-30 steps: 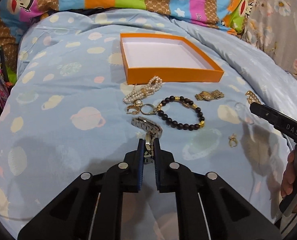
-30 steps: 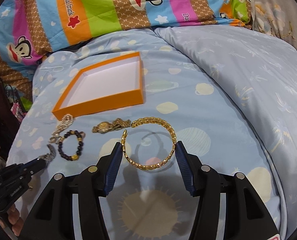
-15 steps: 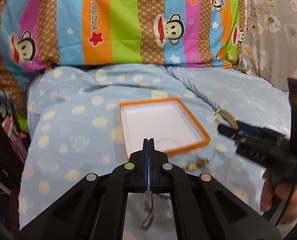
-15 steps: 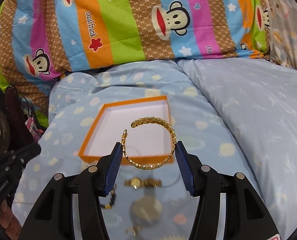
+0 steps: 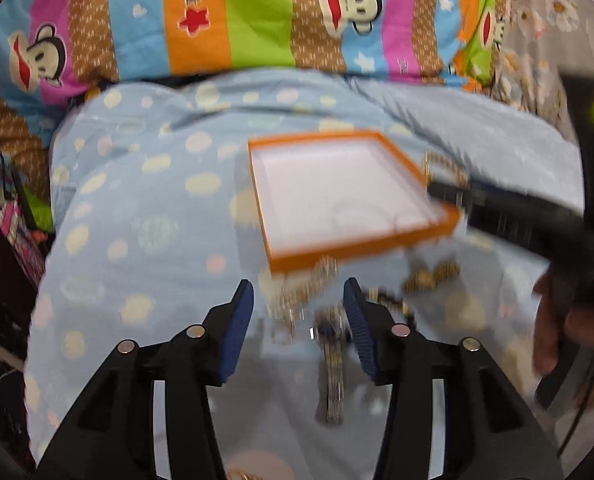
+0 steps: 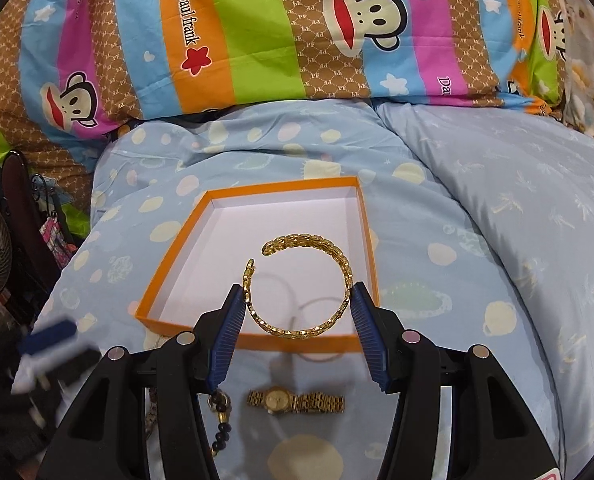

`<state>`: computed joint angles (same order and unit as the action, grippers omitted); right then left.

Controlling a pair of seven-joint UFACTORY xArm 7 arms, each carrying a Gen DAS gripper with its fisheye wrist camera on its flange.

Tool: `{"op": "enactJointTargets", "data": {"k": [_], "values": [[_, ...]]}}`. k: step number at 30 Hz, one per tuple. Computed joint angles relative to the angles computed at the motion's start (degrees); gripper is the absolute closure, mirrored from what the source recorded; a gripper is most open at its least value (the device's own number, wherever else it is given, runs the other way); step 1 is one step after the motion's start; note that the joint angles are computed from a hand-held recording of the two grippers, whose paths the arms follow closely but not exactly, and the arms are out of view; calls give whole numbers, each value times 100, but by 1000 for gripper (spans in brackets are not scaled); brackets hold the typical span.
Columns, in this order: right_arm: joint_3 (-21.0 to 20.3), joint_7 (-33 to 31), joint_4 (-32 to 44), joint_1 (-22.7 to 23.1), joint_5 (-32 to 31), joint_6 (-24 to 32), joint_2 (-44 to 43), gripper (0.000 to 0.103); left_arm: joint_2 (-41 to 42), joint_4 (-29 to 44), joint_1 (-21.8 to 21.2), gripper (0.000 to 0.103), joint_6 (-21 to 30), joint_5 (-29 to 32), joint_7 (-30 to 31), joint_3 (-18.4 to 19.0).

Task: Organize jewelry
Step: 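Carry the bangle into the orange box with right tool while left tool carries the watch toward it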

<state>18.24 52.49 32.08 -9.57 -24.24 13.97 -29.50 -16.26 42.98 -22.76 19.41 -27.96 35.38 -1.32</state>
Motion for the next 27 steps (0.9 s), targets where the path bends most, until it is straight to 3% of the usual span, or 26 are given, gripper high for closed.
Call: {"op": "enactJointTargets", "data": {"k": [7,9,11,20,27], "values": [[69,44,-88,69,-24,122,-115,50,19,-538,192,58,90,703,-618,-285],[48,45,-84,80,-23,120,-104,50,19,-519,76,67,107,610,-545,-194],[23,52,-71,77,-16,91,-72,50,56,-419,-15,93,250,444,-423,-109],[-18,-17,156,-67,-159,36,151,50,-107,32,-60,93,450,-245,-99,27],[-58,92,751,-249,-523,-79,969,50,670,1291,5,93,-142,-66,-354,-243]]}}
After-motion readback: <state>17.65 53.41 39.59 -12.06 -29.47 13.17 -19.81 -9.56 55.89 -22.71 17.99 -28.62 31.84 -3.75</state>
